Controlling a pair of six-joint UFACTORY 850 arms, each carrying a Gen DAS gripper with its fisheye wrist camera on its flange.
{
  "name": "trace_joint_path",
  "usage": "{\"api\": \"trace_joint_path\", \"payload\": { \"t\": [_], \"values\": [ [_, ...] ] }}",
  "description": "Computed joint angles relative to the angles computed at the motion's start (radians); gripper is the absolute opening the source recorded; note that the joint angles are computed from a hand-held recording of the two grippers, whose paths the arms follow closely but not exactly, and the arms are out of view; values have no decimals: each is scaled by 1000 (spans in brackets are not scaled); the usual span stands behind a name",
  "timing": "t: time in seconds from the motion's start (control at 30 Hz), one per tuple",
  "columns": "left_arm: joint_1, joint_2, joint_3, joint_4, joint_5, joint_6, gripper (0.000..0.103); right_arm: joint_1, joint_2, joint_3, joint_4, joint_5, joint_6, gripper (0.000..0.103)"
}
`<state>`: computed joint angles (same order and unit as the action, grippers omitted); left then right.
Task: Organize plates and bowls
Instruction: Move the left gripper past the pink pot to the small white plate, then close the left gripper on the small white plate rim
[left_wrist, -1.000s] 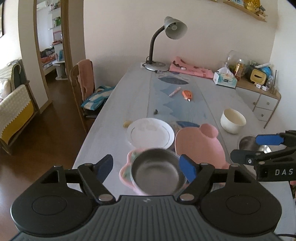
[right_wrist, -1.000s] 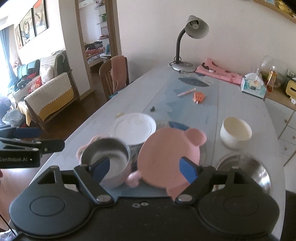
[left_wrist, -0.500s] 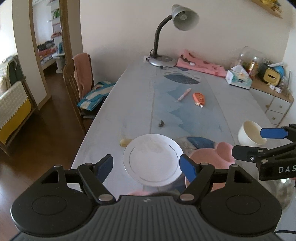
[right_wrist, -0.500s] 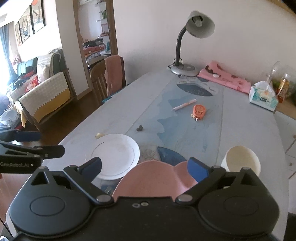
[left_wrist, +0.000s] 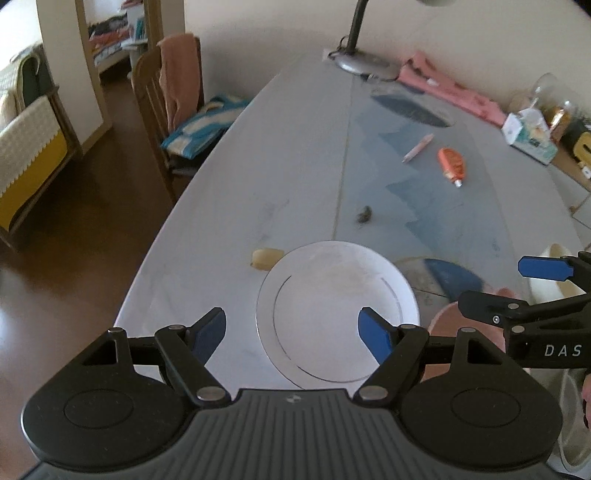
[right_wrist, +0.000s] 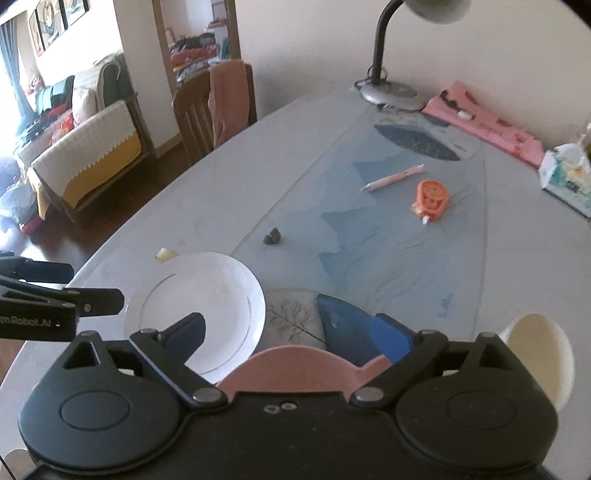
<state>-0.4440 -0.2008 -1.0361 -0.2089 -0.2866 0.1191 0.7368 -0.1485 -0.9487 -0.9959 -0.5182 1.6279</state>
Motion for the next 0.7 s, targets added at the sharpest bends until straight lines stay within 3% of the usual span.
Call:
{"api": "trace_joint_path", "payload": {
  "t": [0.1,0.27,0.33,0.47,0.53,0.7],
  "values": [
    [4,-44,-31,-5,-22,11,78,-31,-35,-22,51,39,-65,92],
    [6,-94,-61,28,-38,-20,77,-86,-86,-52,149,109,-158,78],
    [9,-106,-67,25,-36,-15,66,-101,-103,-63,193,133,-199,74],
    [38,-141,-93,-112,-68,69,54,-120,-133,-78,297,169,-313,68],
    [47,-160,-107,-149,-84,84,48,-128,-143,-79,354,186,-368,58],
    [75,-179,-108,-270,-122,170,36,-153,-142,-65,515,238,-496,47]
  ]
}}
